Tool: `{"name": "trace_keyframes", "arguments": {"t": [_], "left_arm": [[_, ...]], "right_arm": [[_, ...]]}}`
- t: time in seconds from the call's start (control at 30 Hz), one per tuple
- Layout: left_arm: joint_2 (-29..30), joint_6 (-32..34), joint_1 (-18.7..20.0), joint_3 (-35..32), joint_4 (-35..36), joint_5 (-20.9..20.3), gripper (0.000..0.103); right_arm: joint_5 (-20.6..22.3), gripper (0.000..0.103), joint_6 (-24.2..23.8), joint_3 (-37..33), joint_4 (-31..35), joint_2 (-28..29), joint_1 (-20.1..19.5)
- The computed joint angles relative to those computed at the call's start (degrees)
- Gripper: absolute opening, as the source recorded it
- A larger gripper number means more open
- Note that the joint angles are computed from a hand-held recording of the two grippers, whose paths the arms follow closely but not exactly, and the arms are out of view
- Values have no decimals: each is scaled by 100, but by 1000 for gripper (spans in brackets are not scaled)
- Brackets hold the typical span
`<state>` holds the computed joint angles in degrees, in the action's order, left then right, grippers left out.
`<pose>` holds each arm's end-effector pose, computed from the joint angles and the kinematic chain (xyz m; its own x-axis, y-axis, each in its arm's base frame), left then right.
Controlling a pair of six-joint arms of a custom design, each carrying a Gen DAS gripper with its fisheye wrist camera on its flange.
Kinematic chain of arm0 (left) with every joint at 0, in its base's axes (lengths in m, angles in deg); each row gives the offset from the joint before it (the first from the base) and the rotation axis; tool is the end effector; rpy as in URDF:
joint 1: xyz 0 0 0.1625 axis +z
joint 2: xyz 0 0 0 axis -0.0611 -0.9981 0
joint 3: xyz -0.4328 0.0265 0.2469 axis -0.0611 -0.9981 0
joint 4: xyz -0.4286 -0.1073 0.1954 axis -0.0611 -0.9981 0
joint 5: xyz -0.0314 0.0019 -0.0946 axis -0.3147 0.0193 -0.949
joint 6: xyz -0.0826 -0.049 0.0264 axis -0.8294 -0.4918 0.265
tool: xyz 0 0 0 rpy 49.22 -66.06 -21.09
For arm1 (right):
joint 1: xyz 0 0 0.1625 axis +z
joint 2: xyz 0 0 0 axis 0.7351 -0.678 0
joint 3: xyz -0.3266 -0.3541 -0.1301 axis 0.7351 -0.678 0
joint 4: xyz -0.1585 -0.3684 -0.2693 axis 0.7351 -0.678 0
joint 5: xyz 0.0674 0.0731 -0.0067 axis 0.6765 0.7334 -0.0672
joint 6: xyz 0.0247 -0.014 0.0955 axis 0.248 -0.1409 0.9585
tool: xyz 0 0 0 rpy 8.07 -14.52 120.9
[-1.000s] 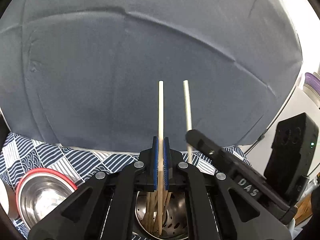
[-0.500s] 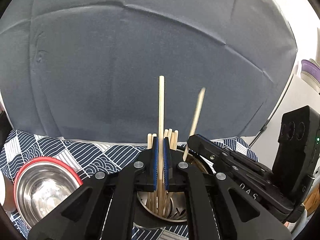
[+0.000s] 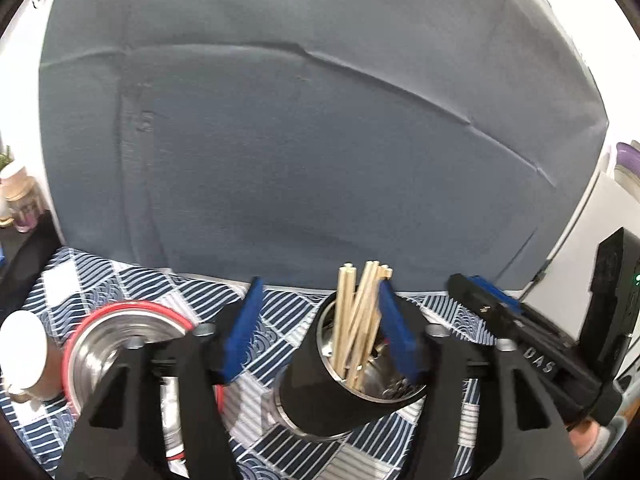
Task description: Organize utensils
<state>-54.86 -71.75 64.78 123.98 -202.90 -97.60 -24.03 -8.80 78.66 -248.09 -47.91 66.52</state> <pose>-0.0492 -0.5250 0.3933 -0.8402 -0.2049 -0.5020 0.3740 0.4514 -0.8102 0.4111 -0.6348 -0.0007 -0.7416 -0.5668 0.3588 -0.6565 0.5033 -0.5619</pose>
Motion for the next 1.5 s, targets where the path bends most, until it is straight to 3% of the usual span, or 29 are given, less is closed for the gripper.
{"name": "trace_keyframes", "arguments": {"t": [0.13, 0.2, 0.6, 0.7, 0.9, 1.2, 1.3, 1.5], "left_arm": [[-75, 384, -233, 168, -306, 453, 96], [-66, 538, -337, 243, -539, 717, 97], [-548, -906, -396, 583, 1224, 1314, 97], [-559, -992, -404, 681, 1329, 1470, 97], [-789, -2001, -333, 887, 2603, 1701, 97], [-1473, -3450, -472, 1111, 4020, 1538, 97], [-1729, -4368, -646, 1062, 5070, 1717, 97], [-2128, -5430, -1035, 1034, 6493, 1830, 97]], "right_arm": [[-417, 75, 48, 133, -94, -102, 70], [-580, 86, 93, 206, -135, -145, 88], [-1235, 88, 57, 699, -181, -377, 58], [-1367, 88, -126, 844, -179, -429, 36], [-1769, 90, -513, 1117, -269, -460, 58], [-1808, 90, -563, 1639, -302, -743, 113], [-1751, 91, -270, 1794, -28, -958, 161], [-1577, 93, 62, 2102, 34, -1378, 326]]}}
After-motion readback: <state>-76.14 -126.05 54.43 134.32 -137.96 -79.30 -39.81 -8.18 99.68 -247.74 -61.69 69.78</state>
